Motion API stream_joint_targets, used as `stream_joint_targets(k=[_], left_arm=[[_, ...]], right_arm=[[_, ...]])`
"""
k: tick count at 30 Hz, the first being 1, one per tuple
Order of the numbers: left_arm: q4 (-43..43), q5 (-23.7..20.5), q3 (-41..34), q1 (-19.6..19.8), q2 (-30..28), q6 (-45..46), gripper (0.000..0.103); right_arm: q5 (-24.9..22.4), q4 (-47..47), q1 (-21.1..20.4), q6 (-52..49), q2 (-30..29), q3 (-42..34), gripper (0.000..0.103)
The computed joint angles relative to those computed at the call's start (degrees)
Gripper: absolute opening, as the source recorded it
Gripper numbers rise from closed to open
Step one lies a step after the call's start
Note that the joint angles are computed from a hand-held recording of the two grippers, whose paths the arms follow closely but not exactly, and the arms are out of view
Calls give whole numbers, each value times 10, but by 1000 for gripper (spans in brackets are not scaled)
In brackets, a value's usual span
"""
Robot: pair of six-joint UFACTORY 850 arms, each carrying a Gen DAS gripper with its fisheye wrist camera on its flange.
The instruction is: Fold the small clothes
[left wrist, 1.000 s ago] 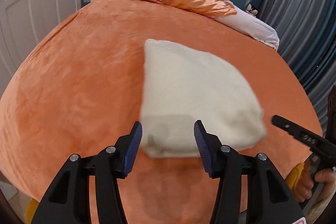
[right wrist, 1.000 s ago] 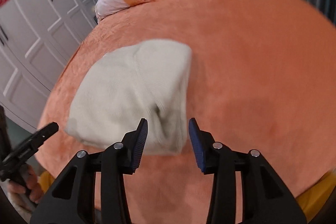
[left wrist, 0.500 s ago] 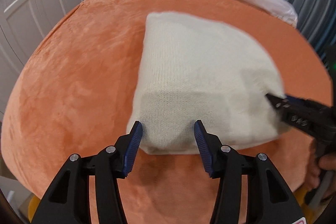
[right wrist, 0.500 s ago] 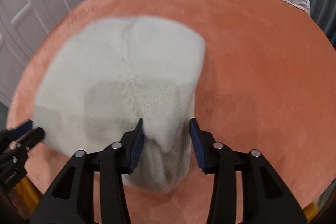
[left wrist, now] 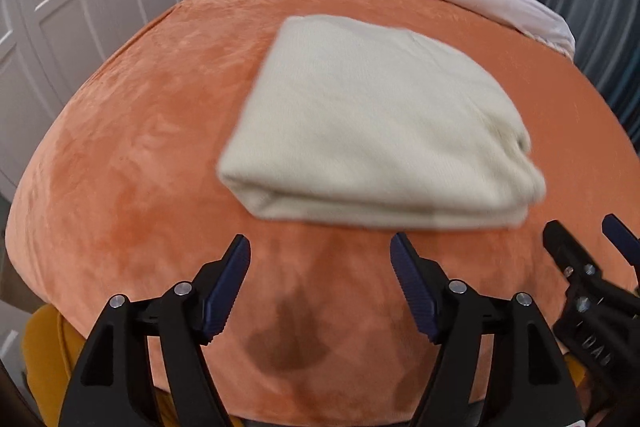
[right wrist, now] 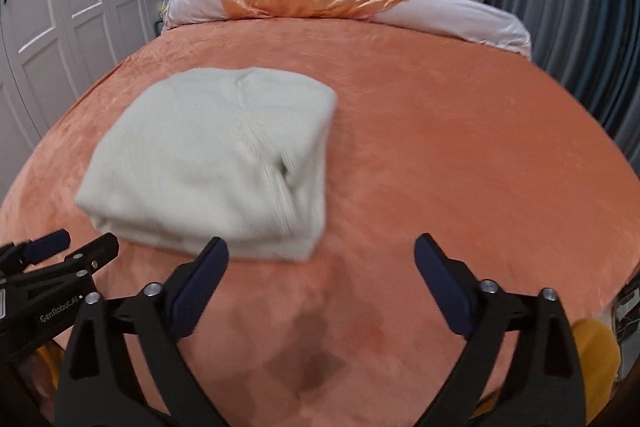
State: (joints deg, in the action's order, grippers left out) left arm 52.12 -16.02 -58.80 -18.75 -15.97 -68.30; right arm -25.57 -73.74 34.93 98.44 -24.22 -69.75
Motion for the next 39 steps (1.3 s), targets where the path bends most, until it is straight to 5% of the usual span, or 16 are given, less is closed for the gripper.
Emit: stream_joint_targets(k=[5, 10, 17, 25, 39], left_arm=[[181, -9, 31, -27, 0, -172, 70], [189, -14, 38, -28, -12, -193, 71], [342, -31, 57, -31, -16, -357, 83], [487, -50, 70, -30, -24, -523, 93], [486, -53, 66, -23, -28, -530, 98]], right_arm=[[8, -10, 9, 30, 0, 31, 93], [12, -14, 12, 32, -8, 38, 93], [36, 14, 2, 26, -22, 35, 96], [28, -62, 8, 130, -28, 44, 98], [17, -67, 14, 145, -32, 41, 98]])
